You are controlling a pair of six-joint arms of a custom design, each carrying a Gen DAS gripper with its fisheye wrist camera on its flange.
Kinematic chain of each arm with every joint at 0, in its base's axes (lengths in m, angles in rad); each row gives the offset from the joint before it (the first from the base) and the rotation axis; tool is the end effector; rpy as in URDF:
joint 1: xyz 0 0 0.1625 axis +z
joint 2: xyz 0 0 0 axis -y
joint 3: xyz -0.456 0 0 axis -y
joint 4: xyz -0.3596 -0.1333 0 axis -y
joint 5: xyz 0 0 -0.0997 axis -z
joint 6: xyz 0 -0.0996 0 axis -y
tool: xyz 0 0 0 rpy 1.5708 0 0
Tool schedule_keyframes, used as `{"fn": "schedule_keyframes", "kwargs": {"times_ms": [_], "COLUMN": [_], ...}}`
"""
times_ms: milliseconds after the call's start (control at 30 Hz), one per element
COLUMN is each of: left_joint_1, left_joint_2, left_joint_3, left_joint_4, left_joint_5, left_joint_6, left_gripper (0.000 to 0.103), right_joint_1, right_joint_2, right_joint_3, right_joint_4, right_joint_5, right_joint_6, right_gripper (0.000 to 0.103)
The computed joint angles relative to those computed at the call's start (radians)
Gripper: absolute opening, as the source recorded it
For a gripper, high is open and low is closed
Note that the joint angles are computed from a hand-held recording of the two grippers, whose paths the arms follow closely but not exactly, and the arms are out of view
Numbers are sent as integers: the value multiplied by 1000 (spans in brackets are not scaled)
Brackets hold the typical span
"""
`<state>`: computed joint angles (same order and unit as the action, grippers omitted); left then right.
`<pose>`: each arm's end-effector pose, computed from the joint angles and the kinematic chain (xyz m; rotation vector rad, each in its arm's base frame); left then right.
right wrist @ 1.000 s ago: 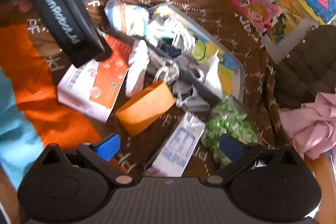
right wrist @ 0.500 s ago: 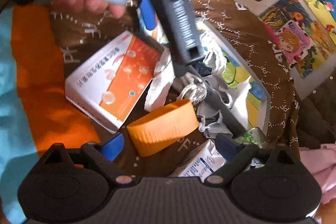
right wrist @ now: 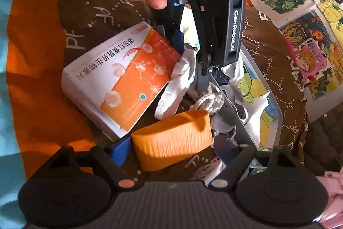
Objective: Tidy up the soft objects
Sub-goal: 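Grasp the white cloth strip with the left tool while the right tool grasps the orange strap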
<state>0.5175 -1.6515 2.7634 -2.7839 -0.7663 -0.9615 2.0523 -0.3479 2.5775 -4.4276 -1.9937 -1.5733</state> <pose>-0.0973 -0.2913 0.2360 0.0636 2.6118 -1.0101 0.2406 -0.2608 0.0186 1.9973 -1.4046 0.4037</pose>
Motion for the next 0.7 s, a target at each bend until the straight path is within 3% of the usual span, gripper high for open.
{"fn": "schedule_keyframes", "kwargs": {"times_ms": [133,200,300,367,500,567,700], "left_joint_1": [8,-5,-28,-39,-40,-28,9], "left_joint_2": [16,13,0,-4,29,52,58], "left_joint_3": [8,2,2,4,13,16,-2], "left_joint_4": [-45,0,26,25,-33,-72,-77], "left_joint_5": [-4,14,31,38,37,30,0], "left_joint_6": [6,-12,-22,-24,23,57,103], "left_gripper": [45,41,32,30,31,31,32], "right_joint_1": [4,9,21,27,33,31,25], "right_joint_2": [11,9,-5,-22,-86,-103,-116], "right_joint_3": [-21,-25,-27,-38,-70,-83,-113], "right_joint_4": [-16,-26,-38,-26,115,162,218], "right_joint_5": [-6,-11,-13,-39,-114,-123,-138], "right_joint_6": [-5,-9,27,68,243,297,374], "right_gripper": [84,81,68,52,56,65,66]}}
